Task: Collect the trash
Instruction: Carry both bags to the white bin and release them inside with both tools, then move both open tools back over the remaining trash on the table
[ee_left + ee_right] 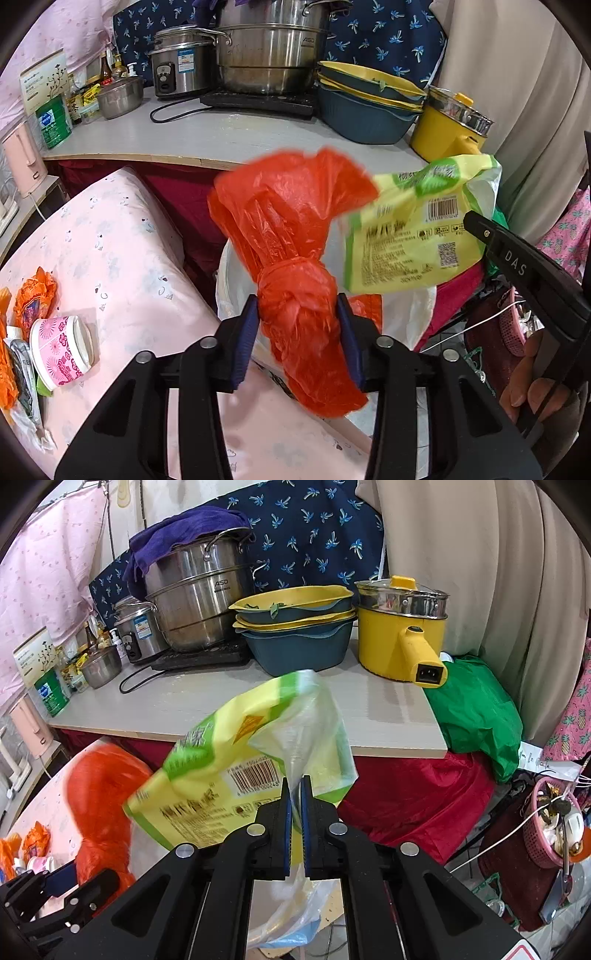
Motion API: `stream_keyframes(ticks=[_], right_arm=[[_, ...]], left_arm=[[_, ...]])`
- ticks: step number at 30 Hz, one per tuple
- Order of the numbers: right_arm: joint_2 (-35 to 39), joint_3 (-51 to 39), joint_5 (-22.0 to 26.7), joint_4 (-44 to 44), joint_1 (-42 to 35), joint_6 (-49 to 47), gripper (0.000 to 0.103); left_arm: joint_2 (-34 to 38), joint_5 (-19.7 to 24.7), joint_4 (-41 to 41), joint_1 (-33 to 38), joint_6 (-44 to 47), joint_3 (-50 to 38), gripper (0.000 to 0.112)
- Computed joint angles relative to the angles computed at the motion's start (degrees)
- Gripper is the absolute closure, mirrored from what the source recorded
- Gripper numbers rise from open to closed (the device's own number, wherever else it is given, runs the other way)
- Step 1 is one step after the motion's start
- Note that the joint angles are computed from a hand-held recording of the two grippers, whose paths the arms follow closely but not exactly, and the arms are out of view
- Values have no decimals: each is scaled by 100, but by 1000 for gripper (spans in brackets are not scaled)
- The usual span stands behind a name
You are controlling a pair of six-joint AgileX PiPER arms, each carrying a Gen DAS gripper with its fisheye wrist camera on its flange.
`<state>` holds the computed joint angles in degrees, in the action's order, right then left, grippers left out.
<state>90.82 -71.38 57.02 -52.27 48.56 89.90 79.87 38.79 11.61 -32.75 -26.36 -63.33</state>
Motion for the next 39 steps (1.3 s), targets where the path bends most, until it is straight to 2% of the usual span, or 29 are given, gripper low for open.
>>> stream_keyframes(ticks=[1, 6, 8, 9, 10, 12, 20, 25, 27, 33, 37, 39], right_arm=[[38, -22, -49, 9, -35, -16, 92], [208, -161, -315, 33, -136, -113, 91], [261, -236, -406, 71, -152, -165, 88], [292, -286, -408, 65, -130, -180, 84], [323, -336, -401, 42, -101, -185, 75], [344, -391, -380, -43, -15, -119, 60], [402, -771, 1, -109, 389, -164, 58], [448, -1072, 294, -163, 776, -205, 50], [520, -1274, 395, -165, 959, -283, 49], [893, -2051, 597, -58, 1495, -592, 47], [1360, -2816, 780, 24, 1856, -907, 47], [1620, -3220, 851, 92, 2007, -1078, 47]], left_arm=[[26, -24, 45, 4, -49, 3, 69], [79, -79, 136, 104, -203, -4, 58], [30, -85, 271, 122, -330, 34, 51], [-6, -83, 383, 114, -437, 62, 48], [-50, -83, 478, 112, -531, 96, 44], [-146, -77, 533, 171, -551, 145, 43], [-700, 87, 554, 466, -566, 374, 43], [-1230, 267, 724, 636, -709, 627, 43], [-1459, 367, 675, 799, -679, 716, 38], [-2302, 636, 263, 1727, -114, 1066, 37], [-2813, 768, -619, 3028, 1101, 1275, 36], [-3021, 862, -1306, 3964, 2035, 1381, 36]])
